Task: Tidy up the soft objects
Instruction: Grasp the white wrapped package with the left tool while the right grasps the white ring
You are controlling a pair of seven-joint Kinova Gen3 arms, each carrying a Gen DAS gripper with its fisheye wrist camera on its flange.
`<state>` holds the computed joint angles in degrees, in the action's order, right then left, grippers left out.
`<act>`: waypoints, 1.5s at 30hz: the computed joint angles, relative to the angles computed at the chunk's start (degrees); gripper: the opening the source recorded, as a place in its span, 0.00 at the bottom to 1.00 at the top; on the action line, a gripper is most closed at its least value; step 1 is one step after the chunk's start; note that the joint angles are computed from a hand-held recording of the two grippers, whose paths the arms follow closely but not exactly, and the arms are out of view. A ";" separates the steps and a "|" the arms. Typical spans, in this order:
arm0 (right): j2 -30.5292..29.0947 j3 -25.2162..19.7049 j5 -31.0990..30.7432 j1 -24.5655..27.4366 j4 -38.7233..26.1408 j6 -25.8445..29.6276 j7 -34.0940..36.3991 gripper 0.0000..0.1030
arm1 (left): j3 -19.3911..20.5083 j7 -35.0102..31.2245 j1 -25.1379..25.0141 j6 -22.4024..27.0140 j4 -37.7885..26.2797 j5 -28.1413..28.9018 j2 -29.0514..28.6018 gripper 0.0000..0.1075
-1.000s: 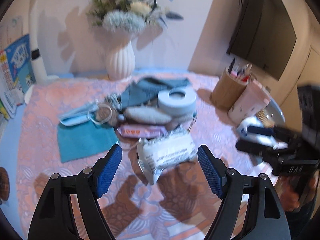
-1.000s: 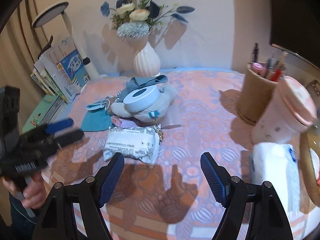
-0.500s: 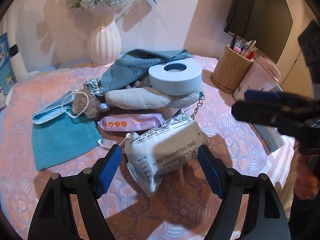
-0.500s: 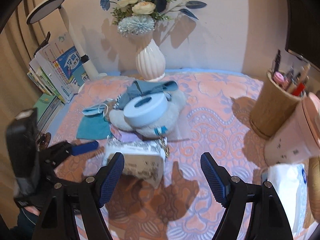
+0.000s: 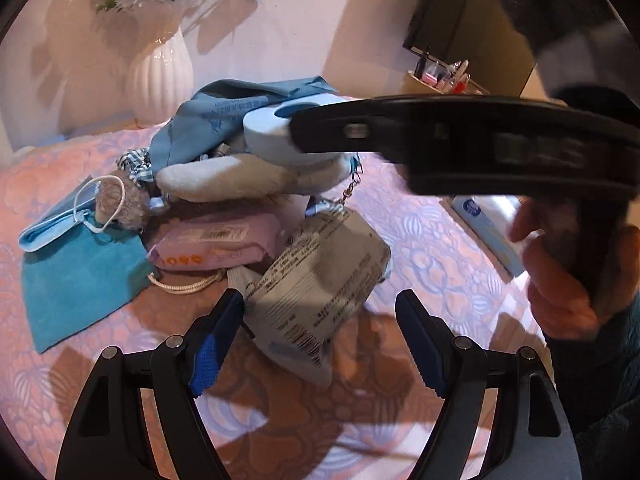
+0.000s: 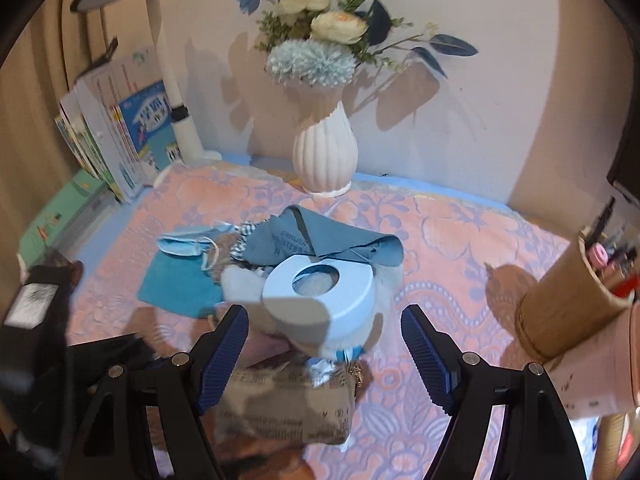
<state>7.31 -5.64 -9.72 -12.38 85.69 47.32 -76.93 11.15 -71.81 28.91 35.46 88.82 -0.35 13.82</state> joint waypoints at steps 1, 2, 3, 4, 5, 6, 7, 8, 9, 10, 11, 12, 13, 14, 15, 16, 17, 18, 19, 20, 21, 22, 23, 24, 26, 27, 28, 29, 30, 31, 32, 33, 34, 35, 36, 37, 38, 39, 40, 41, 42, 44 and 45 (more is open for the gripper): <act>0.55 -0.05 0.81 -0.45 -0.10 -0.47 -0.45 0.75 | -0.20 0.43 0.34 0.24 -0.04 -0.49 0.05 0.72; 1.09 -0.07 1.41 -0.79 -0.39 -0.57 -0.91 0.75 | -0.23 0.53 0.37 0.29 -0.06 -0.58 0.09 0.72; 1.62 -0.05 2.05 -1.11 -0.62 -0.67 -1.43 0.75 | -0.20 0.56 0.32 0.26 0.08 -0.51 0.01 0.72; 1.86 -0.07 2.63 -1.39 -0.48 -1.21 -1.89 0.75 | -0.07 0.32 0.06 0.02 0.33 -0.15 -0.14 0.72; 1.85 0.78 2.64 -2.27 -0.10 -1.86 -1.93 0.74 | 0.04 0.08 -0.17 -0.18 0.53 0.17 -0.26 0.72; 1.77 2.66 1.71 -3.76 0.34 -2.34 -1.15 0.68 | 0.03 0.09 -0.24 -0.32 0.59 0.29 -0.25 0.72; 1.79 5.31 0.34 -5.78 0.64 -2.57 -0.15 0.64 | -0.03 0.11 -0.35 -0.20 0.45 0.36 -0.15 0.72; 1.56 7.97 -0.60 -7.90 1.31 -3.33 0.42 0.64 | -0.12 0.16 -0.41 0.17 -0.12 0.30 0.21 0.72; 1.28 10.62 -2.04 -9.78 1.90 -3.88 1.34 0.62 | -0.46 0.81 -0.04 0.59 -0.57 -0.29 0.57 0.72; 1.11 12.77 -4.35 -10.85 2.26 -3.90 2.94 0.61 | -0.66 1.20 0.14 0.86 -0.85 -0.69 0.83 0.72; 0.99 13.85 -6.68 -10.92 2.44 -3.69 4.52 0.60 | -0.76 1.38 0.20 1.40 -1.50 -0.94 1.25 0.72; 0.70 13.99 -9.01 -9.93 2.77 -3.47 5.76 0.59 | -1.14 2.18 0.81 2.01 -2.26 -1.89 1.82 0.72; 0.44 13.18 -11.34 -7.88 2.85 -2.62 6.92 0.58 | -1.47 2.88 1.35 2.42 -2.88 -2.79 2.26 0.72; 0.14 11.63 -13.67 -5.22 3.17 -2.17 8.47 0.58 | -1.62 3.28 1.66 2.77 -3.47 -3.35 2.68 0.72; -0.50 10.31 -16.00 -2.57 3.74 -1.73 9.90 0.58 | -1.75 3.60 1.94 3.10 -3.99 -3.87 3.01 0.72; -1.20 9.05 -18.33 0.08 4.36 -1.34 11.43 0.58 | -1.92 4.05 2.42 3.28 -4.35 -4.59 3.22 0.72; -2.11 8.02 -20.66 2.74 5.12 -0.81 12.92 0.58 | -2.28 4.79 3.11 3.11 -4.38 -5.63 3.22 0.71; -3.03 7.07 -22.99 5.39 5.99 -0.39 14.54 0.58 | -2.79 5.91 4.16 3.11 -4.36 -7.21 3.16 0.69; -3.71 6.28 -25.32 8.05 6.60 0.40 16.07 0.58 | -3.11 6.86 5.05 3.45 -4.76 -8.62 3.41 0.59; -4.29 5.96 -27.65 10.70 6.91 2.12 17.01 0.58 | -3.45 7.76 6.10 4.07 -5.02 -10.31 3.49 0.54; -4.58 5.51 -29.98 13.36 7.16 3.88 18.20 0.58 | -3.71 8.81 6.86 4.39 -5.09 -11.56 3.44 0.53; -4.69 5.80 -32.31 15.12 7.47 5.50 19.78 0.58 | -3.88 9.83 7.38 4.41 -4.74 -12.50 3.12 0.50; -4.90 6.06 -34.04 16.96 7.83 7.34 20.92 0.58 | -3.88 10.60 7.58 4.55 -4.39 -13.06 2.77 0.49; -5.40 6.81 -34.84 17.74 8.48 8.50 21.64 0.58 | -4.01 12.03 8.20 5.14 -4.18 -13.93 2.33 0.47; -7.39 8.29 -33.64 17.56 10.71 8.09 21.56 0.58 | -3.84 14.51 8.73 5.27 -2.71 -15.34 0.87 0.47; -8.53 8.51 -32.25 17.40 12.02 7.23 21.32 0.58 | -4.17 16.78 9.61 5.50 -1.68 -16.68 -0.16 0.47; -9.44 8.59 -30.80 17.04 13.25 6.17 21.07 0.58 | -4.04 18.54 9.96 5.79 -0.92 -17.88 -0.81 0.47; -10.58 8.45 -28.47 16.53 14.93 4.68 20.44 0.58 | -3.81 20.19 10.28 6.24 -0.29 -19.01 -1.36 0.47; -11.05 8.55 -26.90 16.00 16.12 3.83 20.13 0.58 | -3.37 21.42 10.29 6.70 0.47 -19.54 -2.06 0.47; -11.48 8.32 -25.78 15.92 17.75 3.20 20.27 0.58 | -2.39 21.96 9.70 7.12 1.24 -19.20 -2.81 0.47; -11.85 9.15 -25.59 15.13 19.13 2.79 20.92 0.58 | -2.45 21.57 9.85 7.11 1.83 -18.21 -3.41 0.47; -12.31 9.58 -25.83 14.79 20.86 2.26 21.95 0.58 | -1.55 20.24 8.94 6.68 2.75 -16.62 -4.15 0.47; -12.56 9.92 -25.85 14.49 22.07 1.79 22.60 0.58 | 0.41 17.99 7.11 6.50 3.40 -14.39 -4.61 0.49; -13.02 10.05 -25.33 14.23 23.60 1.18 22.98 0.58 | 1.58 15.97 6.33 6.89 3.73 -12.41 -4.99 0.50; -13.37 10.33 -24.97 14.01 24.66 1.05 23.46 0.59 | 1.94 14.52 6.24 7.09 4.01 -11.37 -5.18 0.59; -13.63 10.64 -24.59 13.81 25.57 1.20 24.06 0.61 | 2.92 13.06 6.07 7.25 4.24 -11.18 -5.46 0.69; -14.00 10.73 -23.72 13.68 26.49 1.21 24.23 0.61 | 2.85 12.54 6.66 7.42 3.60 -11.29 -5.13 0.71; -14.21 10.85 -22.96 13.56 26.99 1.36 24.20 0.64 | 2.88 12.89 7.31 7.21 3.63 -12.26 -5.24 0.71; -14.30 10.69 -21.67 13.46 27.20 1.59 23.42 0.65 | 2.75 13.21 7.61 7.32 3.21 -12.85 -4.98 0.73; -14.39 10.47 -20.30 13.37 27.30 1.83 22.51 0.65 | 2.56 14.14 8.05 7.49 2.78 -13.66 -4.71 0.74; -14.69 10.60 -19.87 13.20 27.53 1.69 22.49 0.65 | 2.06 15.99 8.77 7.95 2.02 -15.15 -4.16 0.75; -15.42 10.81 -19.30 12.89 27.71 1.17 22.44 0.67 | 1.18 19.15 9.71 8.48 1.10 -17.38 -3.21 0.75; -15.71 10.79 -18.86 12.71 27.63 0.86 22.07 0.73 | 0.89 19.54 9.71 8.36 0.77 -17.31 -2.66 0.75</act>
<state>-8.41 5.15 -28.58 0.33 113.32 48.19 -54.86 12.03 -52.27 38.62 43.81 89.60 -17.66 11.16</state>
